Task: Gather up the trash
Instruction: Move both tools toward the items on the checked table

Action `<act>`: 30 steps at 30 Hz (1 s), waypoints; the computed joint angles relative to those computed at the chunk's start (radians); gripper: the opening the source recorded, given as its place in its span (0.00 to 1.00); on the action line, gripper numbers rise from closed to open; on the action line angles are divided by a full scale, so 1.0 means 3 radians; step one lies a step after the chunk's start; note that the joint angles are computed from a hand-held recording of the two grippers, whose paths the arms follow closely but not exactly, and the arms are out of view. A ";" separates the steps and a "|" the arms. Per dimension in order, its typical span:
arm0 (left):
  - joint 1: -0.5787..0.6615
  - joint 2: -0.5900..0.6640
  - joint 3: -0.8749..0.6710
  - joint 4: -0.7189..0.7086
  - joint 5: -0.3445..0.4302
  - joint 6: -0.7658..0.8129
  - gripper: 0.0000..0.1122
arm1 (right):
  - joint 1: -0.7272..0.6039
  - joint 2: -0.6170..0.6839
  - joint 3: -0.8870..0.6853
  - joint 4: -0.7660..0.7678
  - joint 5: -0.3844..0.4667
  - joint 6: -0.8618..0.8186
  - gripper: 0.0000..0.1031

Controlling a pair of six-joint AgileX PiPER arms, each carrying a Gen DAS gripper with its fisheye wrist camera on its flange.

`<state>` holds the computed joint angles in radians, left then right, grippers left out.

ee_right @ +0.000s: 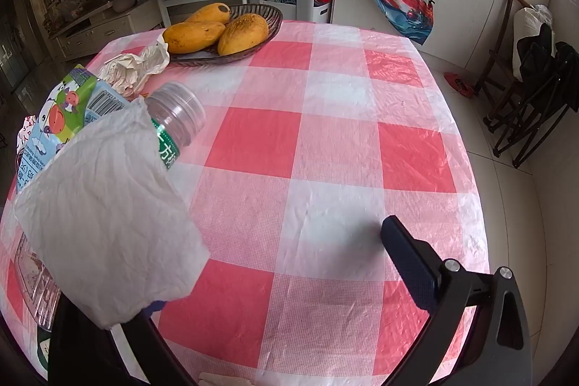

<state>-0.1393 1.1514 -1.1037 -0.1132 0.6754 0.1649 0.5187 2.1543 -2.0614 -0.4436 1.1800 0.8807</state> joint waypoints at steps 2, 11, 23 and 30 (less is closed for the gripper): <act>0.0046 -0.0040 -0.0006 -0.0158 0.0024 0.0108 0.85 | 0.0000 0.0000 0.0000 0.0000 0.0000 0.0000 0.94; 0.0017 0.0009 0.0054 -0.0412 0.0004 0.0322 0.85 | 0.0000 0.0001 -0.0001 0.0003 -0.0001 0.0000 0.94; -0.0239 0.0129 -0.0085 -0.0238 0.0149 0.0025 0.85 | 0.0003 0.0002 -0.0003 -0.0001 0.0001 0.0005 0.94; -0.0604 0.0735 -0.0868 0.0333 0.0256 -0.0609 0.85 | 0.0010 0.0011 -0.0020 -0.0004 0.0014 0.0008 0.94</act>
